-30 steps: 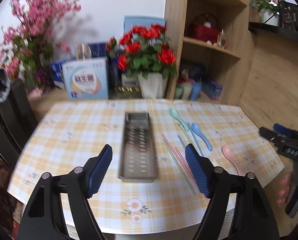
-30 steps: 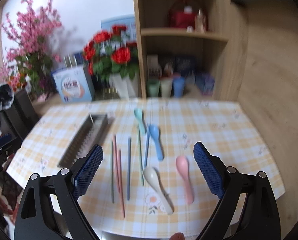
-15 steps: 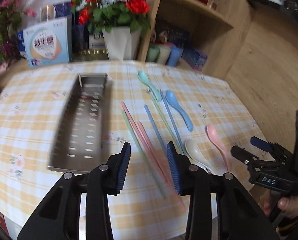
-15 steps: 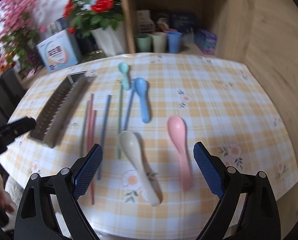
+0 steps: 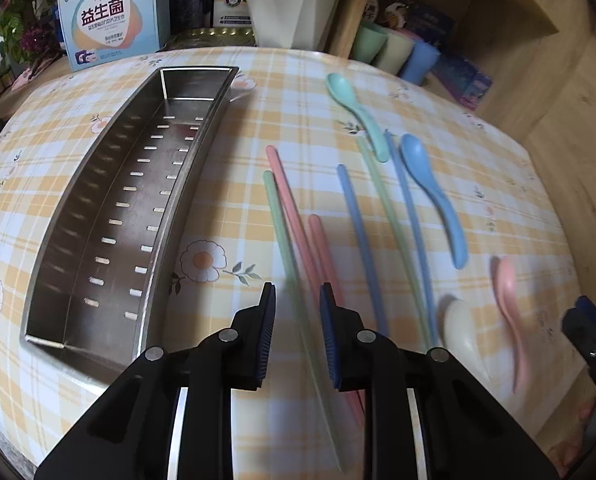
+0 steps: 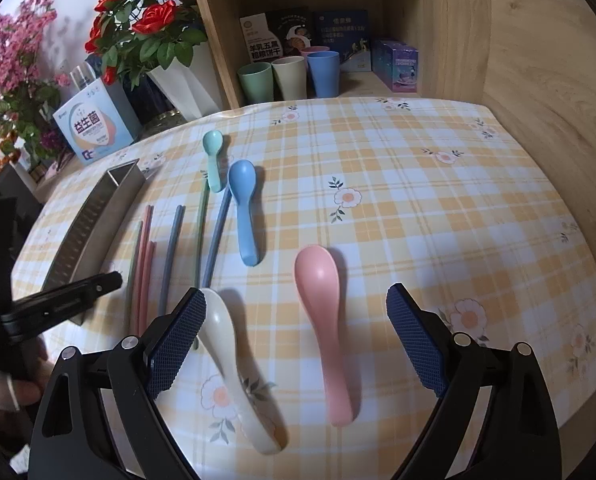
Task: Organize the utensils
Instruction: 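Lower the left tool onto the green chopstick and close on it, then close the right tool on the pink spoon while the left tool lifts the green chopstick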
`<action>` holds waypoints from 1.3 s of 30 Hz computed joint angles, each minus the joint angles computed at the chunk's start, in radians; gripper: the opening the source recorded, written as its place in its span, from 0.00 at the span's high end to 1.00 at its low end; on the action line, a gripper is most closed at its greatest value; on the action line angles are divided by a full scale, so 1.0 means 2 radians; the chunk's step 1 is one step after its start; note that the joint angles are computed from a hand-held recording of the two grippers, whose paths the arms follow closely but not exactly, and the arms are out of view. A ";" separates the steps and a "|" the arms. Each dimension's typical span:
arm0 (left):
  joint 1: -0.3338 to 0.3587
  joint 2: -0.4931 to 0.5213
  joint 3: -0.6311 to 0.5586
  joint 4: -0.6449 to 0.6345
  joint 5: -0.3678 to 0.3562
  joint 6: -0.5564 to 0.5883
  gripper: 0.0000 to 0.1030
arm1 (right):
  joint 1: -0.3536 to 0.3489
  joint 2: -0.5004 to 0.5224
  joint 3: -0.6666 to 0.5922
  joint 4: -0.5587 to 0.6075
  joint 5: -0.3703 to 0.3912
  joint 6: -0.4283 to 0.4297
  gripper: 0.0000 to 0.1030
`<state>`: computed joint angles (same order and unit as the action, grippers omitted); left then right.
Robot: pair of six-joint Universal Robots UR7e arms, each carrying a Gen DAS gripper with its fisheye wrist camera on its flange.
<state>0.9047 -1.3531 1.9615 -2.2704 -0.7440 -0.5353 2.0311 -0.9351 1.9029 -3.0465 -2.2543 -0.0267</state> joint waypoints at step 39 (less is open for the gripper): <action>-0.026 -0.022 0.036 0.076 0.021 -0.009 0.94 | -0.026 -0.026 0.032 0.029 0.014 0.048 0.14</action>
